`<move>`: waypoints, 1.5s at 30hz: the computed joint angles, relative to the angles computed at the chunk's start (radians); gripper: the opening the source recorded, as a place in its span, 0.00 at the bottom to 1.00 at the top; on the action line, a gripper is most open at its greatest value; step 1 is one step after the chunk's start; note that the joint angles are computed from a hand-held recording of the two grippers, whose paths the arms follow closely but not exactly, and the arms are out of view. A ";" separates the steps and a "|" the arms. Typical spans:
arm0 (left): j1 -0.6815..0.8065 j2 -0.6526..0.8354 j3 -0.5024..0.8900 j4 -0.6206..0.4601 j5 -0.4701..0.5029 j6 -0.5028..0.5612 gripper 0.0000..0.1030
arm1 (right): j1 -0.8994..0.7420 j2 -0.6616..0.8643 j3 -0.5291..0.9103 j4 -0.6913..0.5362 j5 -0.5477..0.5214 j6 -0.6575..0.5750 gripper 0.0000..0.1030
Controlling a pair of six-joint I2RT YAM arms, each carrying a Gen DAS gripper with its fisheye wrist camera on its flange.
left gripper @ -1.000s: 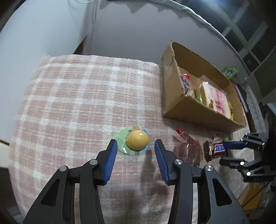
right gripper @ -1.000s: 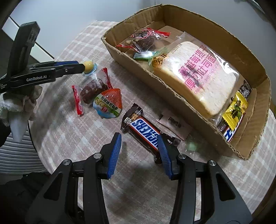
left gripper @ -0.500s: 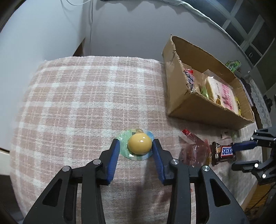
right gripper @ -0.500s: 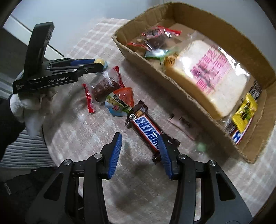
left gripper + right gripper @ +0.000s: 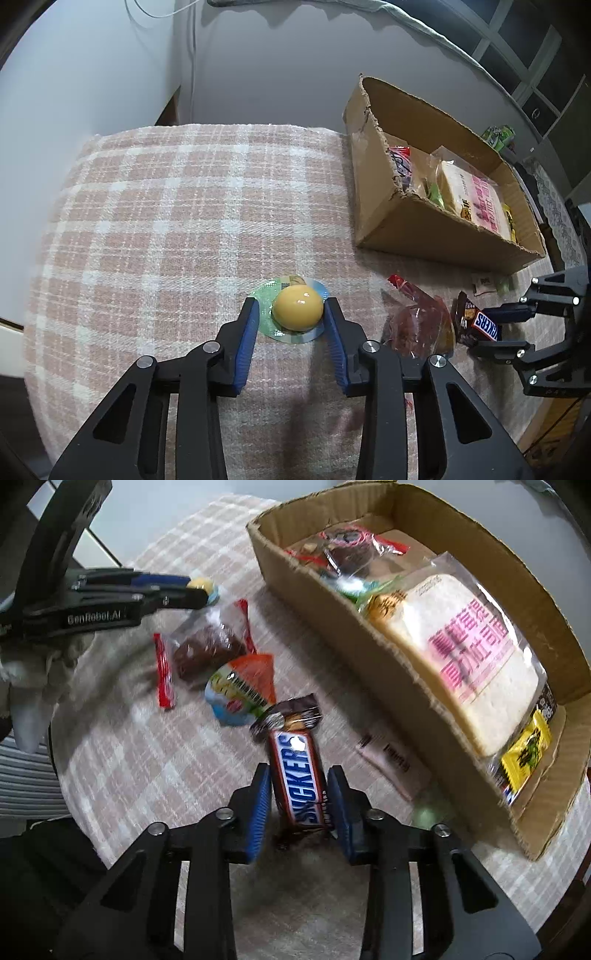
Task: Organize snacks
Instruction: 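Grasp the yellow ball candy with the left gripper while the right grasps and lifts the Snickers bar, then carry the ball candy and Snickers bar into the box and open both grippers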
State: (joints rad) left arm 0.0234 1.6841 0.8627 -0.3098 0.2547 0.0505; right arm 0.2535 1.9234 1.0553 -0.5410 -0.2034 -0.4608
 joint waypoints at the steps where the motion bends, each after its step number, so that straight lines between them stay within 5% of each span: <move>1: 0.000 -0.003 -0.001 -0.002 0.009 0.002 0.25 | 0.000 -0.008 -0.009 0.005 0.004 0.000 0.30; 17: 0.028 -0.104 -0.047 -0.013 0.032 -0.015 0.25 | -0.139 -0.197 -0.116 -0.045 -0.105 0.005 0.29; 29: 0.013 -0.198 0.024 -0.089 0.070 -0.017 0.25 | -0.252 -0.300 0.008 -0.185 -0.177 -0.018 0.29; 45: -0.141 -0.050 0.246 -0.078 0.040 -0.081 0.25 | -0.362 -0.188 0.209 -0.162 -0.129 0.031 0.29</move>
